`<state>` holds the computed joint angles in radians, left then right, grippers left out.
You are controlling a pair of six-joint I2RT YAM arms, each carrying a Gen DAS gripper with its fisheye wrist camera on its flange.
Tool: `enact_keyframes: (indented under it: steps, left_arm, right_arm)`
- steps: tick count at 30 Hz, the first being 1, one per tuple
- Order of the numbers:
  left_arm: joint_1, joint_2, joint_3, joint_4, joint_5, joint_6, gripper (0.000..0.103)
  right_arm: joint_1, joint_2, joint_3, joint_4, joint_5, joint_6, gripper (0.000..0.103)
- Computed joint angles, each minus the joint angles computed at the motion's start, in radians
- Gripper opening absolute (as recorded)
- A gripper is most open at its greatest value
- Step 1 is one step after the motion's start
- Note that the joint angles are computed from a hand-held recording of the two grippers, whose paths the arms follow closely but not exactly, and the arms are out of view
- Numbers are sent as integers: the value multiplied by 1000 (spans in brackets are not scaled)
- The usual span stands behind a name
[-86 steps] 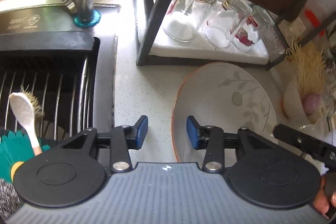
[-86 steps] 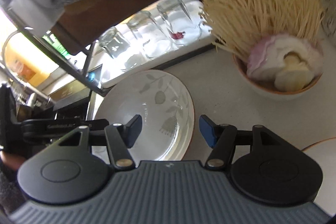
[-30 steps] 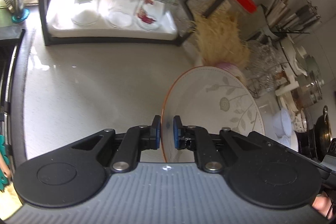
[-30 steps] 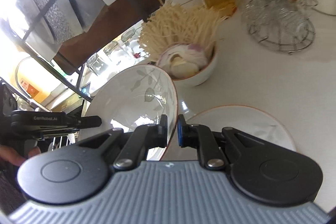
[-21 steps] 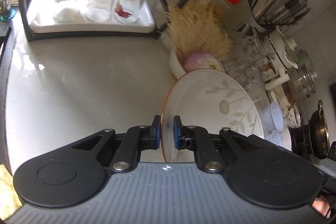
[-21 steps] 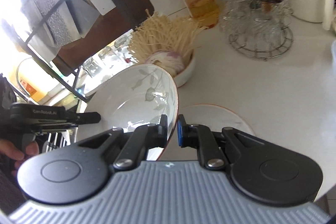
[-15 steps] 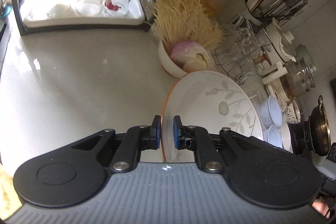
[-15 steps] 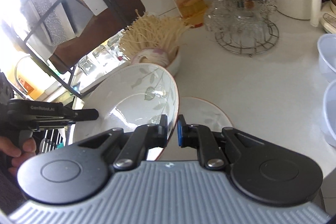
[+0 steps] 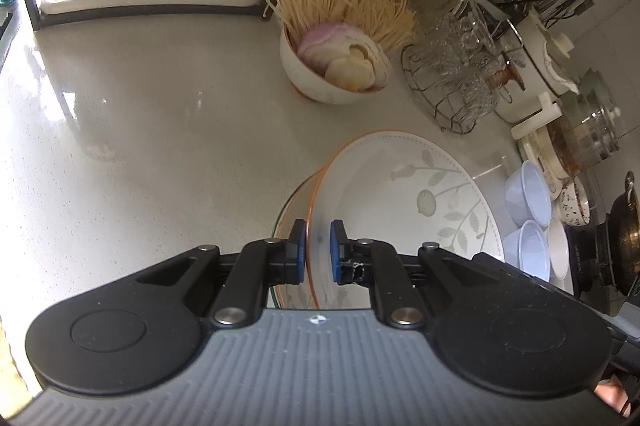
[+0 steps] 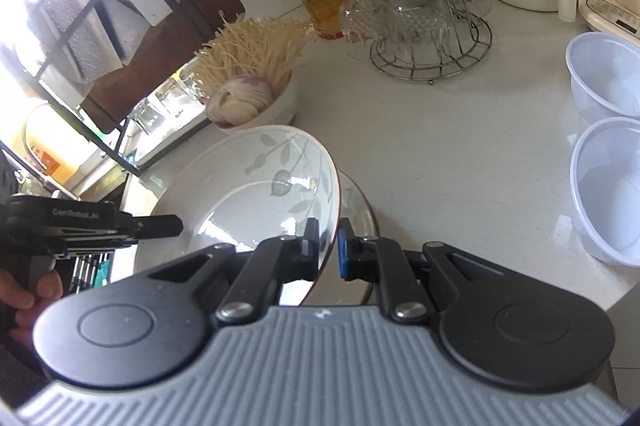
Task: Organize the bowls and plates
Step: 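Lift the small plate with the left gripper over the stacked bowl, then lower the small plate onto the stack and open the left gripper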
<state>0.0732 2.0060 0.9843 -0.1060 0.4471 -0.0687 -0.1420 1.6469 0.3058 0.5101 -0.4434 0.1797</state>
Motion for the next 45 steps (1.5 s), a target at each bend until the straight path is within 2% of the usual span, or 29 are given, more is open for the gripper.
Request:
enact_keyframes:
  steps: [9,13,18,30,45]
  left_arm:
    - [-50,26,14,0,-59,9,14]
    - [-63,39,19,-7,-82,25,14]
    - [-82,61,22,2,-122,42,15]
    - [-112,76,43,-20,-186,39,15]
    - [-96,75,106,-130,-163,45,17]
  right_arm:
    - [-22,56,22,-13,4,-66,13]
    - [-23,73,29,-16,8,-70,13]
    - [15,80,41,-27,64,-93,14]
    - [36,131,80,-43,91,-101,15]
    - [42,159,97,-50,88,-110,17]
